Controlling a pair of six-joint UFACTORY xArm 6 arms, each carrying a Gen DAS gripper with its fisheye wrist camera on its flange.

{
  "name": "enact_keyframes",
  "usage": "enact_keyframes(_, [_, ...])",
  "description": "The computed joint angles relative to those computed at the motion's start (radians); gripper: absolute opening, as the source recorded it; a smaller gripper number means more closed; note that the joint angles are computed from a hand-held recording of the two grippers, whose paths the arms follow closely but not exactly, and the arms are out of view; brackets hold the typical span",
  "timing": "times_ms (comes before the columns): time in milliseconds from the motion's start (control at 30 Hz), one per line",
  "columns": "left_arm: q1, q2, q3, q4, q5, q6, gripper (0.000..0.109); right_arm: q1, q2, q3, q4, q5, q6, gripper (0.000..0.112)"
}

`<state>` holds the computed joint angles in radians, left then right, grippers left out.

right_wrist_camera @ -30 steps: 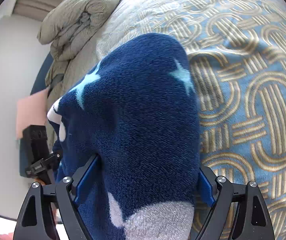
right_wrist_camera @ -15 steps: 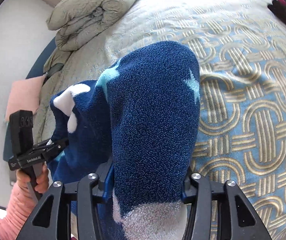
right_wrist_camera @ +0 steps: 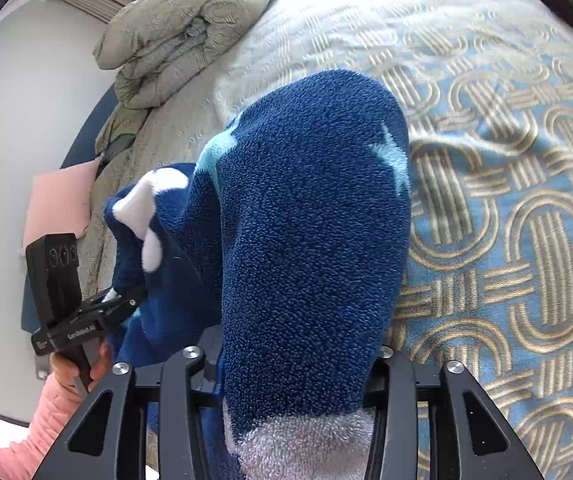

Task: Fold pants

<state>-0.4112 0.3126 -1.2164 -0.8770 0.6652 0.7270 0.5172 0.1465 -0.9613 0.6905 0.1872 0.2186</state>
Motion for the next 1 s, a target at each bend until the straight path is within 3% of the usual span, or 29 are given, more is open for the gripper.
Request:
enact_keyframes(100, [0.001, -0.067, 0.056, -0.085, 0.011, 0.051, 0.049, 0.020, -0.060, 0.051, -0.057, -0.050, 0.060, 0.037])
enact_keyframes(200, [0.007, -0.124, 0.093, -0.127, 0.010, 0.113, 0.049, 0.010, -0.134, 0.110, -0.344, -0.071, 0.310, 0.038])
enact_keyframes(333, [-0.005, -0.187, 0.111, -0.168, 0.026, 0.147, 0.049, -0.013, -0.265, 0.185, -0.618, -0.066, 0.534, 0.038])
enact_keyframes(533, [-0.069, -0.152, 0.030, -0.117, 0.016, 0.082, 0.049, -0.053, -0.414, 0.281, -0.876, -0.029, 0.766, 0.038])
enact_keyframes(767, [-0.178, -0.067, -0.103, -0.031, 0.004, -0.001, 0.049, -0.124, -0.604, 0.447, -0.970, -0.017, 0.894, 0.038])
enact_keyframes(1000, [-0.283, 0.136, -0.373, 0.095, 0.041, -0.130, 0.049, -0.228, -0.760, 0.549, -0.935, 0.083, 0.844, 0.039])
